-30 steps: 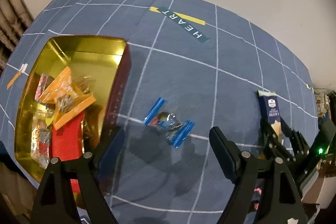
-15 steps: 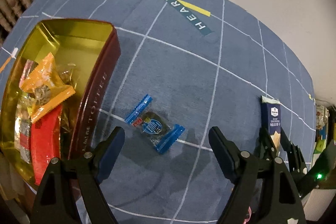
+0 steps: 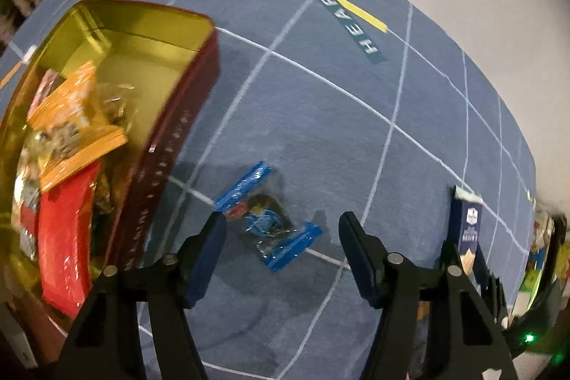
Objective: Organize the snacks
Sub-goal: 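Grasp the blue-wrapped candy with the left gripper while the right gripper holds the cracker pack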
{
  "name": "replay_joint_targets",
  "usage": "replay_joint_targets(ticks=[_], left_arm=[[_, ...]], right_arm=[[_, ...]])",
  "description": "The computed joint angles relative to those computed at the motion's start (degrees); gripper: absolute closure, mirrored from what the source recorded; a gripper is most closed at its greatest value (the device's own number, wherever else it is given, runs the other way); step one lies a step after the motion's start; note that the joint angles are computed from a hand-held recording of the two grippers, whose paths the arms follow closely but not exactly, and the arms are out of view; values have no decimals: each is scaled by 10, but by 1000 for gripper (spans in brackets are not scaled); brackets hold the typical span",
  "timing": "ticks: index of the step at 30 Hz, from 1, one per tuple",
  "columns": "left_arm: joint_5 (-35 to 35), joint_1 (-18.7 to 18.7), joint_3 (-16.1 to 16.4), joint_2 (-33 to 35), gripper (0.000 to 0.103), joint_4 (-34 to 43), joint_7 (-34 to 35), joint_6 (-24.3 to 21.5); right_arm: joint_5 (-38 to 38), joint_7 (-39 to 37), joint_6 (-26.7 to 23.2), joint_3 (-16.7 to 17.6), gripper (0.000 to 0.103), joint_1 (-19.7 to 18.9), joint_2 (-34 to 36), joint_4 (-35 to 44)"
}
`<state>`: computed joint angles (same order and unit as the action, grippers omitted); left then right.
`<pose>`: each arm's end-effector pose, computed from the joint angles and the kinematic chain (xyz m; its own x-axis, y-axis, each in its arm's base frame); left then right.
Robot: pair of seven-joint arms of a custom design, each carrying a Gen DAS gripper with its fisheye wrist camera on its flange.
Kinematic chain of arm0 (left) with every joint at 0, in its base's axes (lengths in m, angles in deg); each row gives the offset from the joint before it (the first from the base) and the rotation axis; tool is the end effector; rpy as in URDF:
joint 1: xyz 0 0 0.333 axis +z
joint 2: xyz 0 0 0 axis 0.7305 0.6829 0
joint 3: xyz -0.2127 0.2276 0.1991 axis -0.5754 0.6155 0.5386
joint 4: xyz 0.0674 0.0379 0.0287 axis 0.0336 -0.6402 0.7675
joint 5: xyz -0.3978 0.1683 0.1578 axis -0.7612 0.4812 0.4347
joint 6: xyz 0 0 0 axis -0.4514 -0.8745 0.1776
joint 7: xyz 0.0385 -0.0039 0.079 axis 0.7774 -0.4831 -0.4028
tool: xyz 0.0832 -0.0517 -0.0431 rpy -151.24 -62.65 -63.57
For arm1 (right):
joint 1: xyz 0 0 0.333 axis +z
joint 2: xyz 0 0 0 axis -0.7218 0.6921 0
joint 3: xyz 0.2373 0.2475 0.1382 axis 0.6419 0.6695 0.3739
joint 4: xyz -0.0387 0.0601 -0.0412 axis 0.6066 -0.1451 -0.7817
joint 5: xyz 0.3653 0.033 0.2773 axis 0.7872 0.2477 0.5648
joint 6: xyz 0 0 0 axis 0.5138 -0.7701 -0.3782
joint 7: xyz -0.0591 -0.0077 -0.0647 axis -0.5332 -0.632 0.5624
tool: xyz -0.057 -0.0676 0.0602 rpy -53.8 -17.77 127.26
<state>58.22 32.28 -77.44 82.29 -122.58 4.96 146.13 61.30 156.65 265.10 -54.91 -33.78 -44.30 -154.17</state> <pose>0.6575 -0.3181 0.3113 0.4193 -0.8842 0.2058 -0.8704 -0.4560 -0.1857 0.6414 0.1376 0.2611 0.2319 -0.9722 0.0308 -0.7425 -0.1974 -0.6401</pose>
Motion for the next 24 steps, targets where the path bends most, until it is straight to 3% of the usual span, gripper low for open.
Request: replay_joint_targets(ticks=[11, 24], left_arm=[[-27, 3, 3, -2, 44, -16, -58, 9], [-39, 24, -11, 12, 51, -2, -4, 22]], right_arm=[[0, -1, 3, 4, 50, -4, 2, 0], [0, 0, 3, 5, 50, -4, 2, 0]])
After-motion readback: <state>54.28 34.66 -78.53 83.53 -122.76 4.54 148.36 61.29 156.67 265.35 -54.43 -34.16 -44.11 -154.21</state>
